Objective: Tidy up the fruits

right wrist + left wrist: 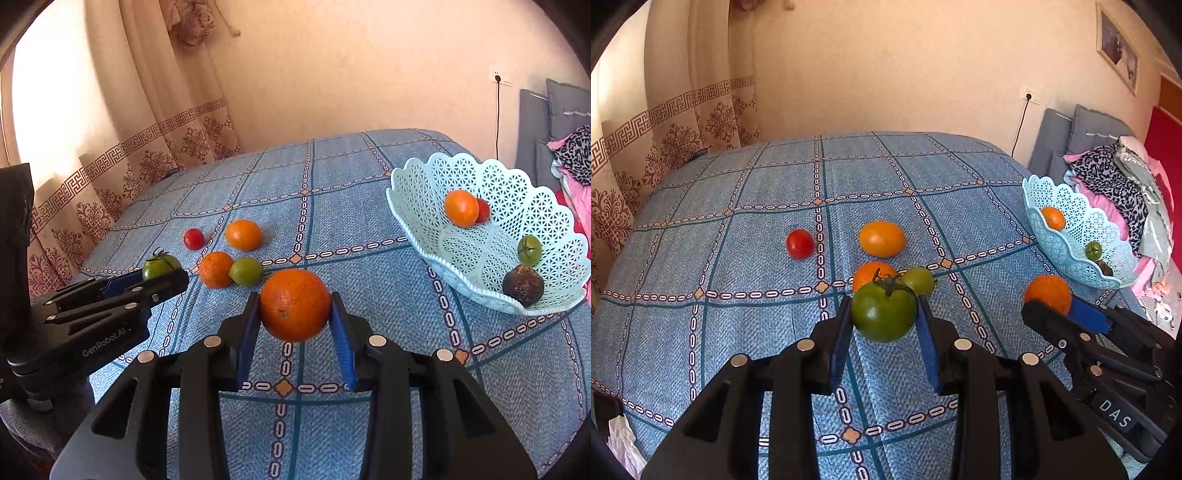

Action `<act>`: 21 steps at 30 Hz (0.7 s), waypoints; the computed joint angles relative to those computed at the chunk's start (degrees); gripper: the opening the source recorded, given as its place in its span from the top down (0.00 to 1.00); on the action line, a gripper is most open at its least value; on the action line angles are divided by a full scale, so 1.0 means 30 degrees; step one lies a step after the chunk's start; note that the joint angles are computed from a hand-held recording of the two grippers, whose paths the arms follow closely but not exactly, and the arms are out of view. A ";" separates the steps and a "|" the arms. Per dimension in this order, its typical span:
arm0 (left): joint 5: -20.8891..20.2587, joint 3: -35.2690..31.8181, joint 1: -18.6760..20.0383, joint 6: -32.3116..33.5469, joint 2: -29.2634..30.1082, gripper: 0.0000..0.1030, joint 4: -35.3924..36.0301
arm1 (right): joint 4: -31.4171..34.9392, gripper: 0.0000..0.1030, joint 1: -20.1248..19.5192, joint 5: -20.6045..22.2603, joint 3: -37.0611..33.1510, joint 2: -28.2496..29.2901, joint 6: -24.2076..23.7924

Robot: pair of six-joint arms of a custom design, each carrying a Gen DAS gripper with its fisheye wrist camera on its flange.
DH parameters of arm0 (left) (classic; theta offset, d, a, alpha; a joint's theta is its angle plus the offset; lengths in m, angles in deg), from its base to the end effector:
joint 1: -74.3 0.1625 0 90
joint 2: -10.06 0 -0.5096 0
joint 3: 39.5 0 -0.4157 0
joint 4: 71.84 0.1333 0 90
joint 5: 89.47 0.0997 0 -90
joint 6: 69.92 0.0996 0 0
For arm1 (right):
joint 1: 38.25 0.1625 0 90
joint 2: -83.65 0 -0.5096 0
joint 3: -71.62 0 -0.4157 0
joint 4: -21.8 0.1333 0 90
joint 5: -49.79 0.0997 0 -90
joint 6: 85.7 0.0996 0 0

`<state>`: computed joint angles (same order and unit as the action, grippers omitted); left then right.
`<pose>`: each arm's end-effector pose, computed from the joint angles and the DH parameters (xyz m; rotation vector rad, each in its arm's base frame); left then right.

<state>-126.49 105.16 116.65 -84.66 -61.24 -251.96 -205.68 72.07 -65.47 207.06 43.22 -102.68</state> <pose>-0.1487 -0.4235 0.2182 0.4978 2.2917 -0.8985 0.2539 -0.4242 0.0797 0.6054 -2.4886 1.0077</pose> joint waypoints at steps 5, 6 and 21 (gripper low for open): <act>0.0320 -0.0138 -0.0193 0.0170 0.0316 0.67 -0.0181 | -0.0611 0.63 -0.0111 0.0085 0.0310 -0.0283 -0.0038; 0.0339 -0.0153 -0.0261 0.0247 0.0365 0.67 -0.0266 | -0.0704 0.63 -0.0142 0.0088 0.0355 -0.0354 -0.0034; 0.0013 -0.0812 -0.1113 0.1247 0.1448 0.67 -0.1332 | -0.2686 0.63 -0.0722 -0.0317 0.1060 -0.1472 0.0184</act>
